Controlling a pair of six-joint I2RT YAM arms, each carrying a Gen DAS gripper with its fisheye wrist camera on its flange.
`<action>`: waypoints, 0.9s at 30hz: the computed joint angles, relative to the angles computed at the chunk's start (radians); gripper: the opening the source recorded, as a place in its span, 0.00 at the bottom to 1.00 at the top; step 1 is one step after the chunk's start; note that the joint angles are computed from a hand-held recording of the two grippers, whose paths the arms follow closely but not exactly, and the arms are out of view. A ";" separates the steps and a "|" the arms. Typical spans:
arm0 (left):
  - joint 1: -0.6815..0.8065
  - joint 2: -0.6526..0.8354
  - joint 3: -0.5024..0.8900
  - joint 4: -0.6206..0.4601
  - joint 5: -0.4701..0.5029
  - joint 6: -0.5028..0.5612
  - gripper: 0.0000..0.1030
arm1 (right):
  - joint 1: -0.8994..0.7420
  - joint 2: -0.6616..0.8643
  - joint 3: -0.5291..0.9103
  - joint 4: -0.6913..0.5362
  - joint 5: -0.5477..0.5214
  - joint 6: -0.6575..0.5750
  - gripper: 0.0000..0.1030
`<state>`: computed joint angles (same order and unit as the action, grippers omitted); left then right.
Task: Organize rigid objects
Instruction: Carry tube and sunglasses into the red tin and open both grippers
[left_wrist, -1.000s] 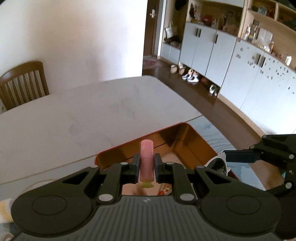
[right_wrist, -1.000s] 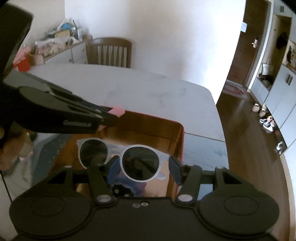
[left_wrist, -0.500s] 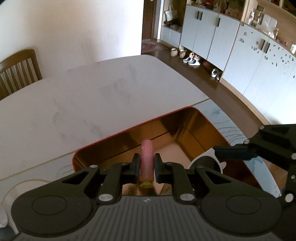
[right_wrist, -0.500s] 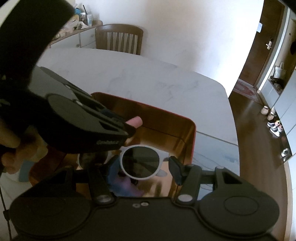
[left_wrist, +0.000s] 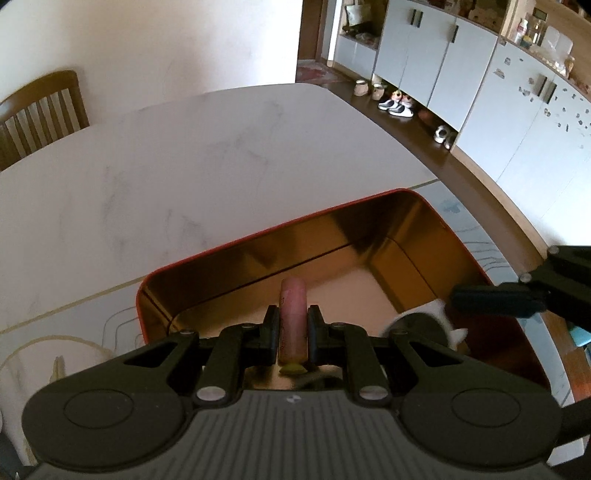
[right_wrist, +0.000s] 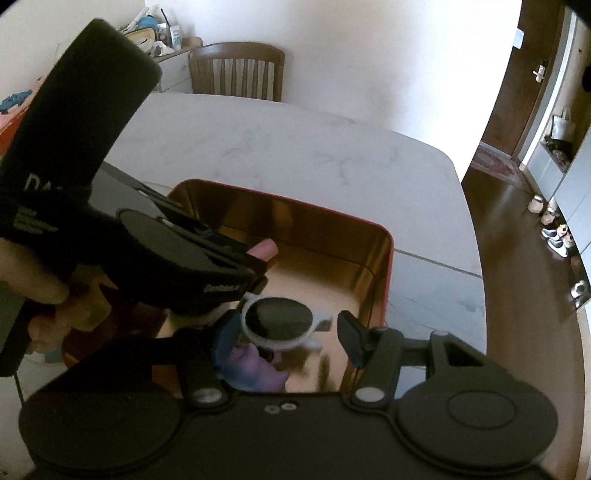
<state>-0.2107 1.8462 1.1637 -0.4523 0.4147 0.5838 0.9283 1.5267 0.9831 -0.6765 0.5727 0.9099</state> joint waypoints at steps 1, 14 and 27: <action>0.000 0.001 0.003 -0.004 -0.001 -0.003 0.15 | 0.000 0.001 -0.002 0.004 -0.001 0.000 0.56; 0.026 -0.054 -0.024 -0.008 0.024 -0.013 0.16 | 0.015 -0.047 -0.028 -0.011 0.021 0.069 0.60; 0.097 -0.223 -0.119 -0.023 0.092 0.019 0.24 | 0.113 -0.089 0.013 -0.104 0.135 0.186 0.64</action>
